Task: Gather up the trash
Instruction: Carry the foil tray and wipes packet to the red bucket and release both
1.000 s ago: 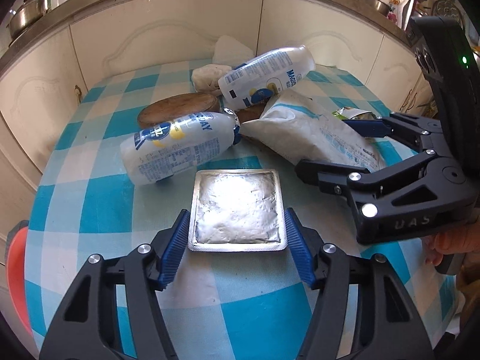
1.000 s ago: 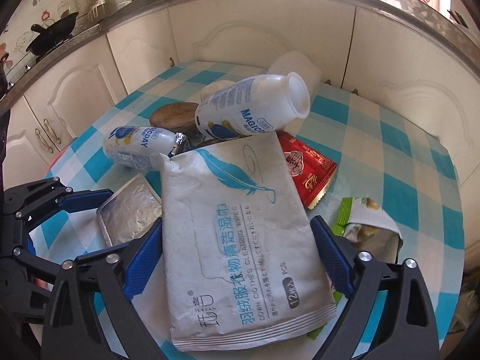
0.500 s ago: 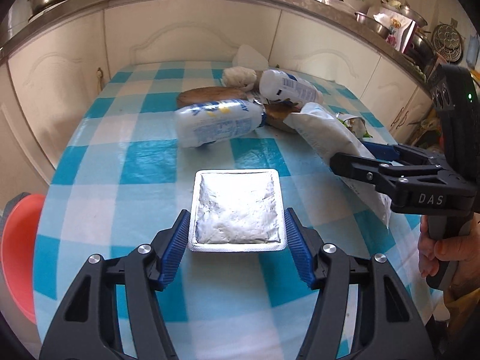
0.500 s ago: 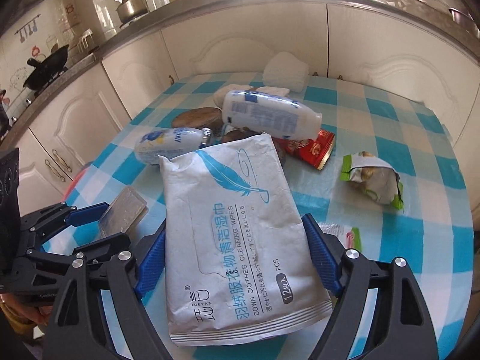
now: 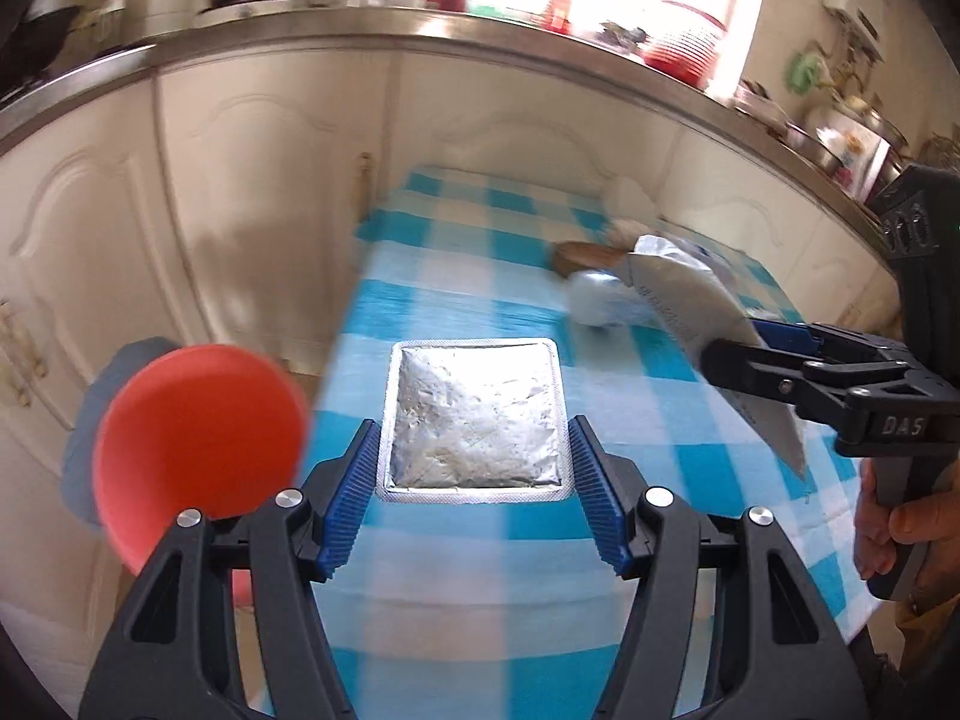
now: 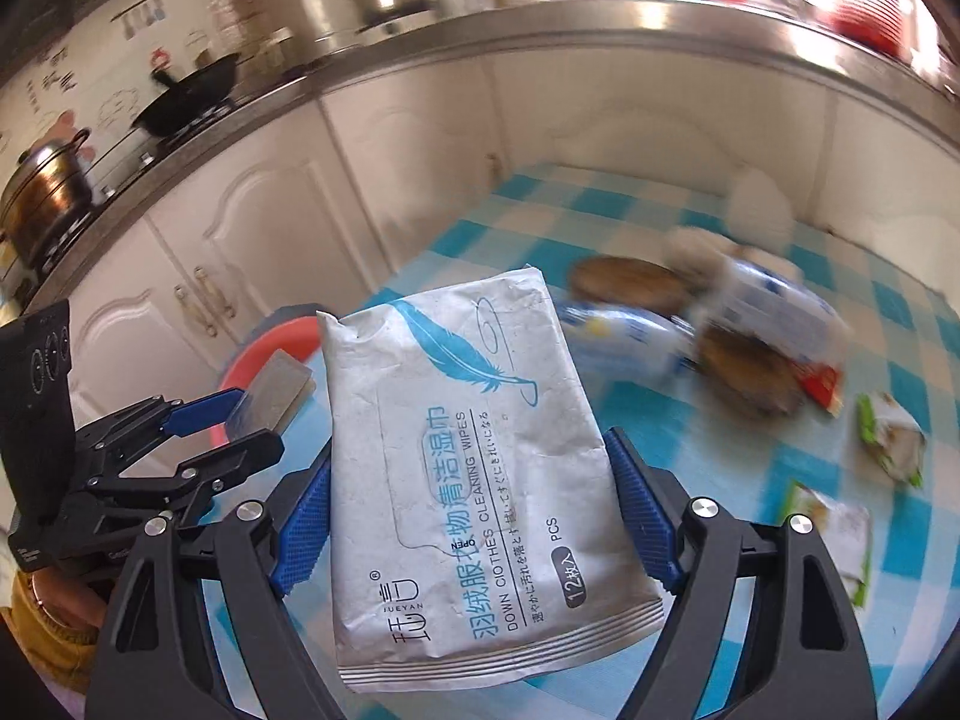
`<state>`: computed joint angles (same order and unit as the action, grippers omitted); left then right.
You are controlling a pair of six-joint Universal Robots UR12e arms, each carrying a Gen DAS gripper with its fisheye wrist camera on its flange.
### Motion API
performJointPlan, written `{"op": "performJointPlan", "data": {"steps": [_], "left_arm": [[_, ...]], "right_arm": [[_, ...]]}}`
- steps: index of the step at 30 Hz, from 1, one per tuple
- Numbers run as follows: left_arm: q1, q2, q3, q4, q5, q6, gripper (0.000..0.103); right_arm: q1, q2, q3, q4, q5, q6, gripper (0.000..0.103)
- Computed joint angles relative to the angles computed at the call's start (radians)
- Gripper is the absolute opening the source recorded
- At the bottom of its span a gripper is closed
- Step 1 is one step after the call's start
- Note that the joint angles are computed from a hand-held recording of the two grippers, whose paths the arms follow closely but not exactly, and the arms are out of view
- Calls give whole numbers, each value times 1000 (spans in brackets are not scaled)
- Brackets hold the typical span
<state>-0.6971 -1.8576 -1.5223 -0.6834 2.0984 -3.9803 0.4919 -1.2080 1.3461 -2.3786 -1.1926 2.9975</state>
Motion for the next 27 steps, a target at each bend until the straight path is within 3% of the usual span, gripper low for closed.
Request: {"op": "performJointPlan", "data": {"steps": [5, 11, 20, 22, 27], "left_arm": [[22, 77, -89, -131, 92, -173, 63], [65, 134, -171, -234, 89, -311, 63], [112, 154, -236, -258, 30, -332, 66], [115, 158, -247, -257, 17, -331, 67], [113, 169, -272, -219, 30, -365, 79]], "right_arm": [[69, 77, -137, 91, 13, -113, 83], [149, 195, -322, 246, -3, -220, 83], [221, 364, -571, 472, -66, -254, 87], [222, 389, -606, 508, -52, -235, 89], [210, 408, -628, 530, 27, -144, 92]]}}
